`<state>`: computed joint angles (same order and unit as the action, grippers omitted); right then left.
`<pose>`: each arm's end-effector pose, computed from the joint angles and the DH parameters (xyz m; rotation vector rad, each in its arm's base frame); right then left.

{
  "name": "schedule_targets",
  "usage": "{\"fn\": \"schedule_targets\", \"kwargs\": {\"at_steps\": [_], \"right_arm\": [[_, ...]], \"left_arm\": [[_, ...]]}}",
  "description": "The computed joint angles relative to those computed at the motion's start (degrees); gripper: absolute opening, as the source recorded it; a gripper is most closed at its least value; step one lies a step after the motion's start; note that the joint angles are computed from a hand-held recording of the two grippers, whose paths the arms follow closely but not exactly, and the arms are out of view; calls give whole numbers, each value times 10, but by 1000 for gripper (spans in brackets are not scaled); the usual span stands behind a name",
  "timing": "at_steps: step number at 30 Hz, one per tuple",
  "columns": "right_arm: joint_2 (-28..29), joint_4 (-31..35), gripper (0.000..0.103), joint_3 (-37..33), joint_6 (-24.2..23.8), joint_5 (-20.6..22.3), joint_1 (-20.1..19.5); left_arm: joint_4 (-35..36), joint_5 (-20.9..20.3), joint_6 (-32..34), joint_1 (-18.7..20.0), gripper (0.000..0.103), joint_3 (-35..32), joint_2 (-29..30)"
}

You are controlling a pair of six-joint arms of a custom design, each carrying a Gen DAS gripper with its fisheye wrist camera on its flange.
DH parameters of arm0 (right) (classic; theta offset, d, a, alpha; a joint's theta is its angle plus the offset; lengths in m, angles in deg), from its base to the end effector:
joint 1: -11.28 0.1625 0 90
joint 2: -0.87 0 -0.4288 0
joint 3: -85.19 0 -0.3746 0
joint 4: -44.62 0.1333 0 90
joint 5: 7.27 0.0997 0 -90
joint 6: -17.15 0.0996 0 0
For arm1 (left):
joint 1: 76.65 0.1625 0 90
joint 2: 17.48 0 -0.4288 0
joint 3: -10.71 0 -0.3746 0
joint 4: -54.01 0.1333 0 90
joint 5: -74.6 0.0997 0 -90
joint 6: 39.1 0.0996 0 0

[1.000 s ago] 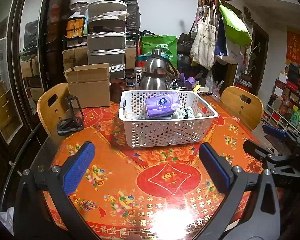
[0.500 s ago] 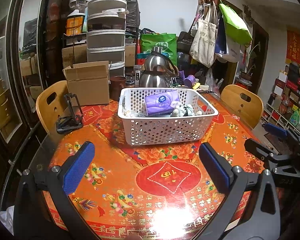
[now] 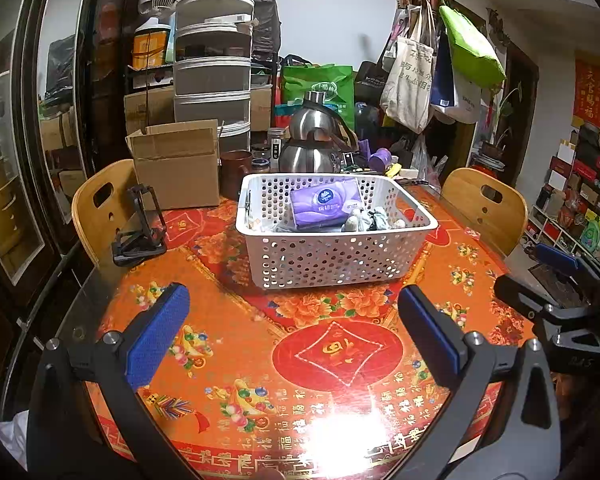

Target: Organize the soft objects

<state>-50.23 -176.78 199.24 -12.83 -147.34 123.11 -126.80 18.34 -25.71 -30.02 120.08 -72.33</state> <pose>0.2520 -0.4761 0.2318 0.2883 -1.9814 1.2315 -0.2706 -0.5611 0.2003 0.9917 2.3702 -1.0099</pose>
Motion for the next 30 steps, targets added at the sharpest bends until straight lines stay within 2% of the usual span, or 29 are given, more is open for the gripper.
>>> {"fn": "schedule_targets", "kwargs": {"at_steps": [30], "right_arm": [[-2, 2, 99, 3, -1, -3, -1]], "left_arm": [[1, -12, 4, 0, 103, -1, 4]]}}
